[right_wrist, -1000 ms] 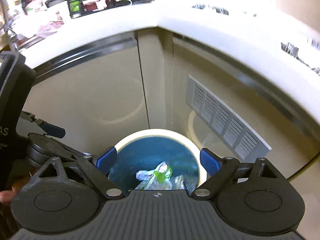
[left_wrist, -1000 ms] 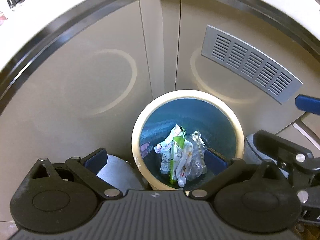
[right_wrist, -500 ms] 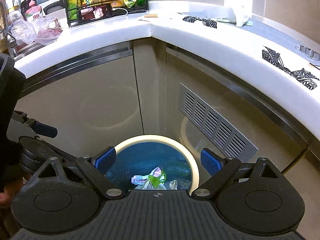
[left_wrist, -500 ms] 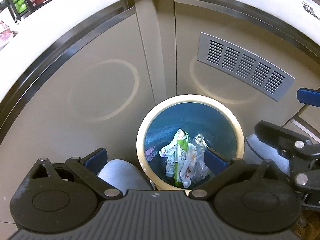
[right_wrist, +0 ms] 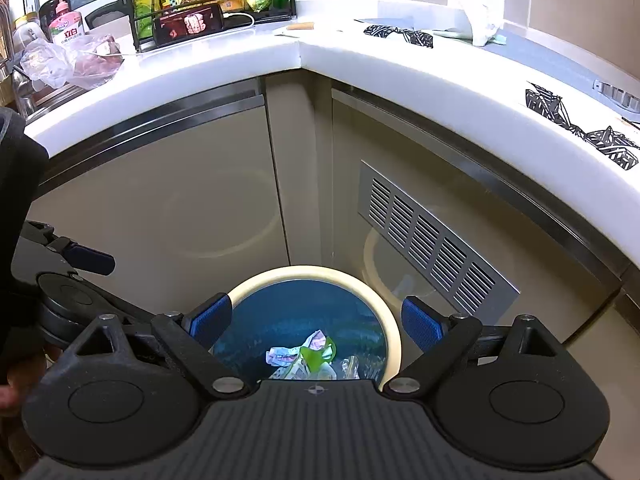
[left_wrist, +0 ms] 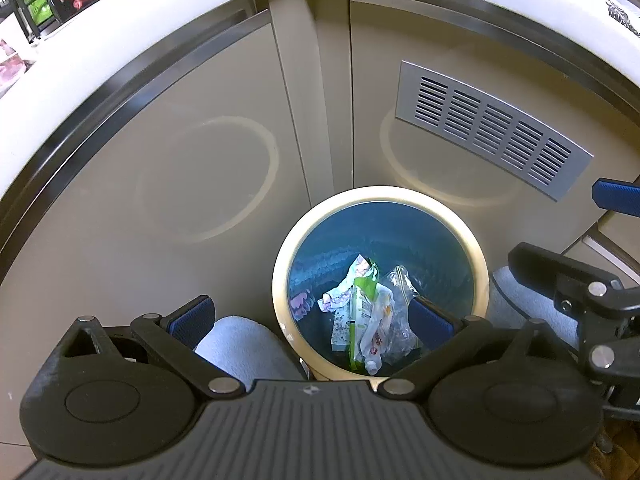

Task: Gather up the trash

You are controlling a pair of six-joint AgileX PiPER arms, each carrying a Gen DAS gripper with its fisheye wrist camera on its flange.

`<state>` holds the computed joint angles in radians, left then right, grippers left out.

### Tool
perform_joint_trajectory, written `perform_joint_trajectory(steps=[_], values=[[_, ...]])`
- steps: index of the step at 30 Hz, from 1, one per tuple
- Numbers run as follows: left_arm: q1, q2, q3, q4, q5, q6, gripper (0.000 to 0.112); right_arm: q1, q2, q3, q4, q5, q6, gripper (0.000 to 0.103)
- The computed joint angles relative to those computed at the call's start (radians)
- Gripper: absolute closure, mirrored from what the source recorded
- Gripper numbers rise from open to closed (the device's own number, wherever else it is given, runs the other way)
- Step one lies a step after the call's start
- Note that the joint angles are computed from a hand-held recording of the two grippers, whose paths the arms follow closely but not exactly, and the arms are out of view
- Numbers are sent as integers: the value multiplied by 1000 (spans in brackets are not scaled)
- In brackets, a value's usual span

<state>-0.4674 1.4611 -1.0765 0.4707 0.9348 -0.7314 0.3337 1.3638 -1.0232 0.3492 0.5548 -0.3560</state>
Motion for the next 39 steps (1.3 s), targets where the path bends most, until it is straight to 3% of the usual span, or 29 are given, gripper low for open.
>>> perform_joint_trajectory(steps=[39], values=[[3, 2, 3, -4, -2, 3, 10, -15, 14, -1, 38, 10, -37, 10]])
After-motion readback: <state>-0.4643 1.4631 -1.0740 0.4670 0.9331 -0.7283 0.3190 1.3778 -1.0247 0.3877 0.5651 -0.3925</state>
